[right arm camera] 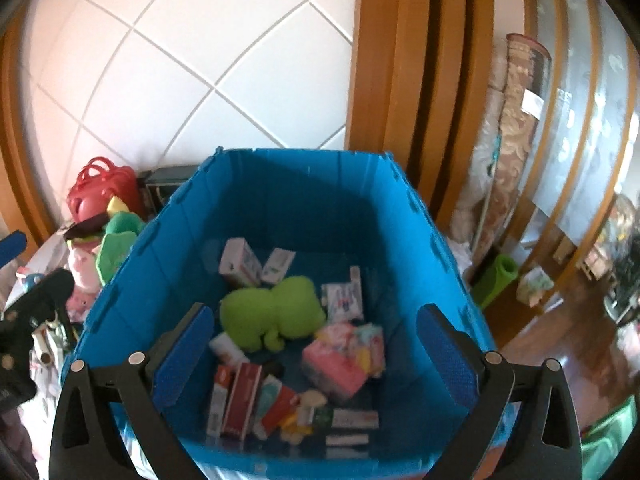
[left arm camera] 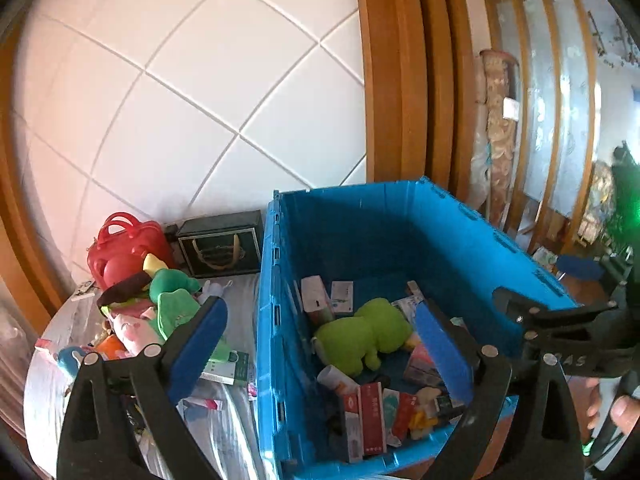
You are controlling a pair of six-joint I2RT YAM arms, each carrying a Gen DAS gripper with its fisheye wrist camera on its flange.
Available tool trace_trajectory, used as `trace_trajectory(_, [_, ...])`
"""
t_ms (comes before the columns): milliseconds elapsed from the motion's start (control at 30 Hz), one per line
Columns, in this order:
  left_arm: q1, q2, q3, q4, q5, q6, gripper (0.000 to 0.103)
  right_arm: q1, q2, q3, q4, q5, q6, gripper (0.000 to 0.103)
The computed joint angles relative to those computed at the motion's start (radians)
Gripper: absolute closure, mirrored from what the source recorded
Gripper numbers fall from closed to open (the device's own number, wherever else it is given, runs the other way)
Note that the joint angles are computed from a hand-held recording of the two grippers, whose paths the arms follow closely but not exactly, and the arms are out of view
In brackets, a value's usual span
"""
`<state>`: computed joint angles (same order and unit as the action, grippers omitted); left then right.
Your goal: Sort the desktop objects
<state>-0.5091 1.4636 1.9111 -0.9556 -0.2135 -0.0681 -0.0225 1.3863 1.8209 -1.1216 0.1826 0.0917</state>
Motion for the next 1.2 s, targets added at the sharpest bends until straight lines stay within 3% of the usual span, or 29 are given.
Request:
trace_trajectory(200, [0.013, -0.187, -0.213, 0.129, 0.012, -0.039, 0.001, 0.112, -0.149, -0.146, 0.019, 0.070, 0.092, 0.000])
trace_trajectory(333, [0.056, -0.219, -0.245, 0.096, 0.036, -0.062, 0.001, 0.212, -0.217, -0.201, 0.025, 0.132, 0.165, 0.000])
trace_trajectory(700, [0.140, -0.403, -0.383, 0.073, 0.040, -0.053, 0.001, 0.559, -0.298, -0.258, -0.053, 0.481, 0.381, 0.000])
trace_trajectory(800, [0.161, -0.432, -0.402, 0.050, 0.052, -0.046, 0.001, 0.631, -0.312, -0.264, -0.071, 0.534, 0.429, 0.000])
trace_trajectory(1200, [0.259, -0.498, -0.438, 0.002, 0.121, -0.026, 0.001, 0.734, -0.276, -0.248, -0.142, 0.597, 0.521, 0.000])
